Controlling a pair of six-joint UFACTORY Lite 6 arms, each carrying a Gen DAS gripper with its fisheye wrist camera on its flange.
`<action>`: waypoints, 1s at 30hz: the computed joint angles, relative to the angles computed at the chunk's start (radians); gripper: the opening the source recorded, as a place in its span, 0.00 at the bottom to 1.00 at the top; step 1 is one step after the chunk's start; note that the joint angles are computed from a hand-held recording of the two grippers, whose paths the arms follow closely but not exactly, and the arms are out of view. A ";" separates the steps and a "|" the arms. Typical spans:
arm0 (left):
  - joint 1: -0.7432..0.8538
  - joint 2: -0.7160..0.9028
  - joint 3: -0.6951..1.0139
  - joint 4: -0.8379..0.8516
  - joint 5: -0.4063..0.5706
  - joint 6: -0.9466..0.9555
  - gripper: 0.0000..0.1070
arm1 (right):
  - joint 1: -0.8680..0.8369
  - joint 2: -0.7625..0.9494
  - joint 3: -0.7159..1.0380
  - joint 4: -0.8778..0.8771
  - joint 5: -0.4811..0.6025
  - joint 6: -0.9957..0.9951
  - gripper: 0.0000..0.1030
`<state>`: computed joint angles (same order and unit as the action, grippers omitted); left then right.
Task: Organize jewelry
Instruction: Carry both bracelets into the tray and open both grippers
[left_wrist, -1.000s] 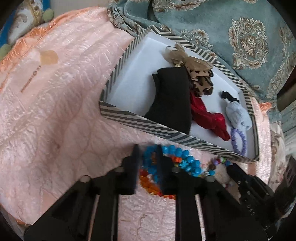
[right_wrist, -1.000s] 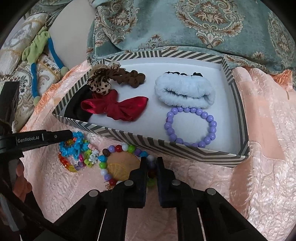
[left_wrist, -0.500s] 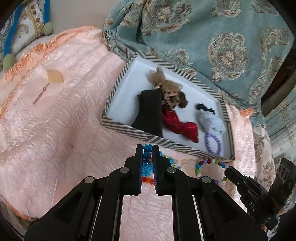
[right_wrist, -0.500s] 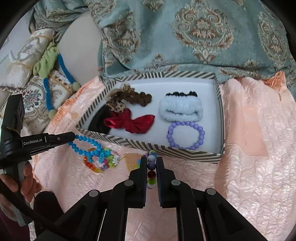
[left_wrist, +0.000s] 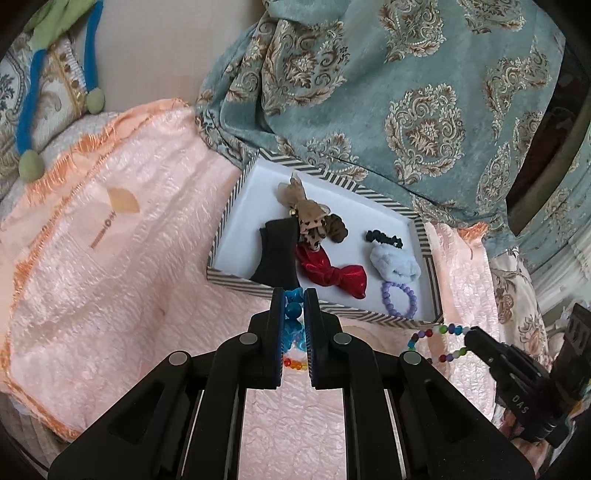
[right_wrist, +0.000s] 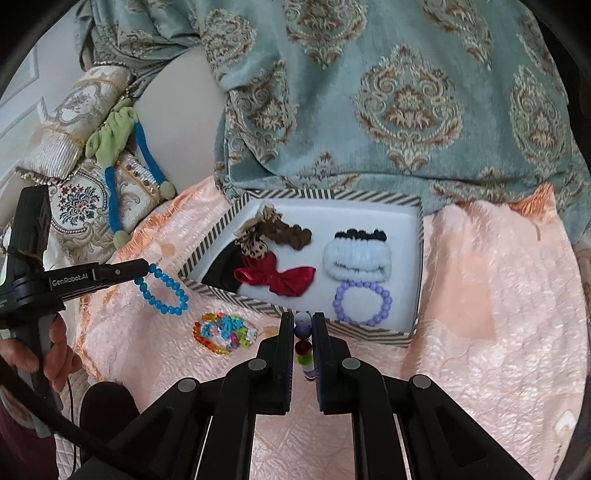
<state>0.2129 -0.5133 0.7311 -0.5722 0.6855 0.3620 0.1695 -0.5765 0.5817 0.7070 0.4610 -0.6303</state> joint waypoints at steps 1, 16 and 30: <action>-0.002 0.006 0.009 0.008 -0.002 -0.006 0.08 | -0.004 0.004 0.012 -0.005 0.004 -0.001 0.08; -0.114 0.256 0.200 0.253 -0.148 -0.210 0.08 | 0.044 0.303 0.289 -0.108 -0.053 0.045 0.08; -0.169 0.755 0.619 0.323 -0.228 -0.286 0.08 | 0.088 0.940 0.896 -0.178 -0.057 0.146 0.08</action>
<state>0.0443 0.2416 1.3506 -0.2490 0.4578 0.0763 0.2570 0.3632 1.4775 0.5290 0.4043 -0.4844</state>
